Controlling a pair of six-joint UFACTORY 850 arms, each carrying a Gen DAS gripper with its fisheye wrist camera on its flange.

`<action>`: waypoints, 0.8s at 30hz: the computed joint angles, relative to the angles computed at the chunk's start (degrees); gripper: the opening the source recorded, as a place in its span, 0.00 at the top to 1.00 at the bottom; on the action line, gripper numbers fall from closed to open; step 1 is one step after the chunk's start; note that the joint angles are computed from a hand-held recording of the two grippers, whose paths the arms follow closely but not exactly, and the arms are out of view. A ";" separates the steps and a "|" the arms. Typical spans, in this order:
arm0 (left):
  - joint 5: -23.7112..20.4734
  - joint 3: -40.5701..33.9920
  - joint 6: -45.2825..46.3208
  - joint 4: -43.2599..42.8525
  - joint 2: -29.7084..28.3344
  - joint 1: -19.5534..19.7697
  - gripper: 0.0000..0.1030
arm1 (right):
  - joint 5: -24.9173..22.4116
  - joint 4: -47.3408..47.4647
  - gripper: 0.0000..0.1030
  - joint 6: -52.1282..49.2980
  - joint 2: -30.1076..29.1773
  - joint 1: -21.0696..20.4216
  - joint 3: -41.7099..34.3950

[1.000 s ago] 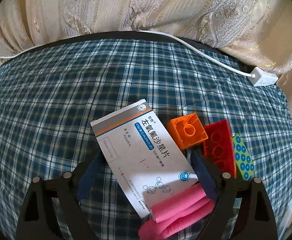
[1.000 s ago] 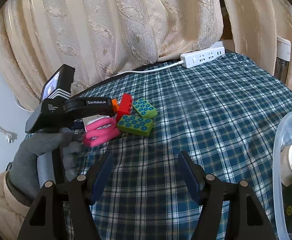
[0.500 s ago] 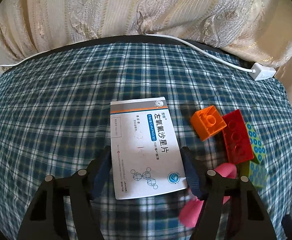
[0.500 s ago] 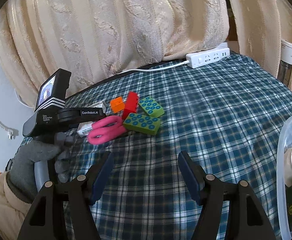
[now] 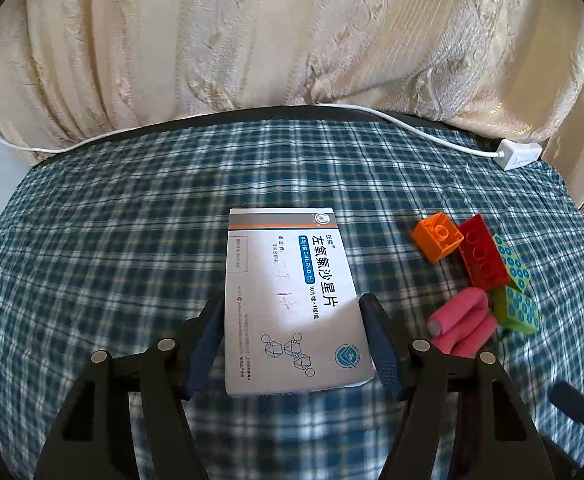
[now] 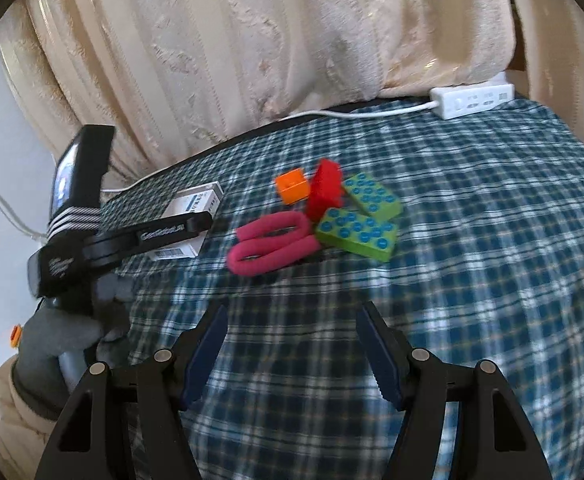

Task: Organize objects
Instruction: 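Grasp the second pink foam loop with the right gripper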

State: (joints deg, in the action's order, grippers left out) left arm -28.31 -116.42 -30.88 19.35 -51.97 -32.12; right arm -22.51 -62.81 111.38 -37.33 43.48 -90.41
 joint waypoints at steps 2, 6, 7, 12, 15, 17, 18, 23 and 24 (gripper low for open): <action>1.88 3.61 -0.65 0.53 2.15 0.41 0.35 | 1.61 4.76 0.32 -4.53 -1.44 -0.77 -2.09; 4.79 8.95 -4.30 3.41 5.28 0.98 0.35 | 3.44 13.60 0.32 -12.98 -4.07 -2.10 -6.02; 5.26 9.66 -4.97 3.93 5.71 1.12 0.35 | 3.92 15.79 0.32 -14.97 -4.64 -2.37 -6.85; 6.95 11.83 -8.05 6.69 6.98 1.68 0.35 | 3.33 25.78 0.32 -24.87 -8.25 -3.42 -12.26; 7.37 12.06 -6.23 4.54 7.14 2.08 0.35 | 2.28 30.32 0.32 -29.19 -10.28 -3.99 -15.37; 7.48 12.28 -5.40 3.52 7.31 2.28 0.35 | 1.90 31.88 0.32 -30.60 -11.41 -4.31 -17.08; 7.51 12.22 -4.86 2.82 7.29 2.39 0.34 | 1.61 32.18 0.31 -31.03 -11.91 -4.45 -17.85; 7.37 12.29 -4.34 1.28 7.36 2.78 0.34 | -1.19 33.68 0.24 -34.16 -15.25 -4.97 -23.24; 7.16 12.04 -4.17 0.99 7.18 2.82 0.34 | -2.13 33.59 0.24 -34.69 -16.04 -5.01 -24.57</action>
